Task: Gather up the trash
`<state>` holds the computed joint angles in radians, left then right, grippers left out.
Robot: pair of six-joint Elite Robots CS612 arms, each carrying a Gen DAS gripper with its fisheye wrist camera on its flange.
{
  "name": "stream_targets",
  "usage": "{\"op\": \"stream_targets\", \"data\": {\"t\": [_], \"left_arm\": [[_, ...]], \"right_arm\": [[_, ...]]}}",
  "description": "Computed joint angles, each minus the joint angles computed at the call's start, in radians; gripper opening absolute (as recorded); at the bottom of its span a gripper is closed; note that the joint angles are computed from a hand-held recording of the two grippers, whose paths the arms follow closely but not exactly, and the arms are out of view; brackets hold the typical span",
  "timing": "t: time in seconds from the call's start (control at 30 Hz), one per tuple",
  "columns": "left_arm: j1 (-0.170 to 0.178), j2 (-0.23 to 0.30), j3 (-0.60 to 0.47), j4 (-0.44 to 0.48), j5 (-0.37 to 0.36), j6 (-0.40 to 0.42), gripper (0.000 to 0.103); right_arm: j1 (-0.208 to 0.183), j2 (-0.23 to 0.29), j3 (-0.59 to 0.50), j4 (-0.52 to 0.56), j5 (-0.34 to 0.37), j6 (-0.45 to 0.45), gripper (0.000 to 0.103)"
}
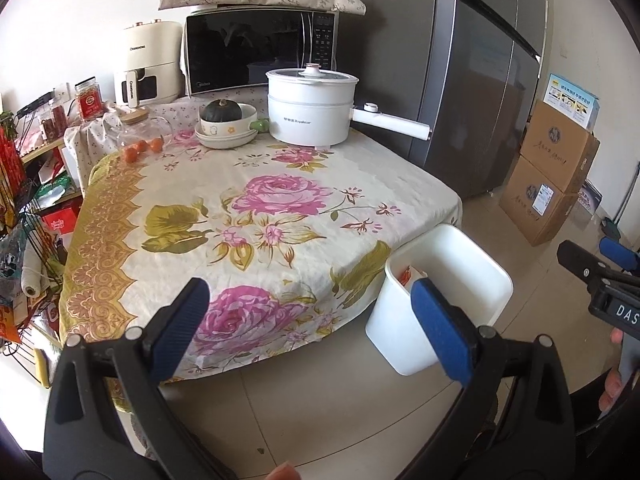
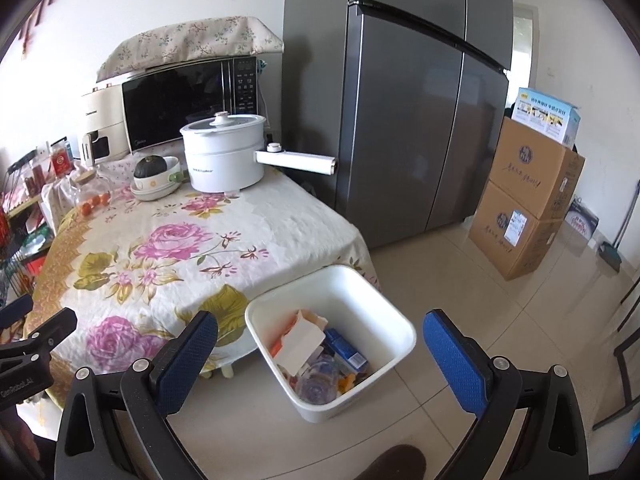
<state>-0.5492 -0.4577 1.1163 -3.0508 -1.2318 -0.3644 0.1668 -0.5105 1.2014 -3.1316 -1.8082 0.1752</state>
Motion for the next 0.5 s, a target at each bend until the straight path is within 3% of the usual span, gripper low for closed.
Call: {"op": "stream_targets", "data": {"t": [0.5], "left_arm": [[-0.005,0.003,-0.001,-0.015,0.0,0.019,0.102]], "right_arm": [[0.011,0.012,-0.015,0.011,-0.014,-0.034,0.103]]}}
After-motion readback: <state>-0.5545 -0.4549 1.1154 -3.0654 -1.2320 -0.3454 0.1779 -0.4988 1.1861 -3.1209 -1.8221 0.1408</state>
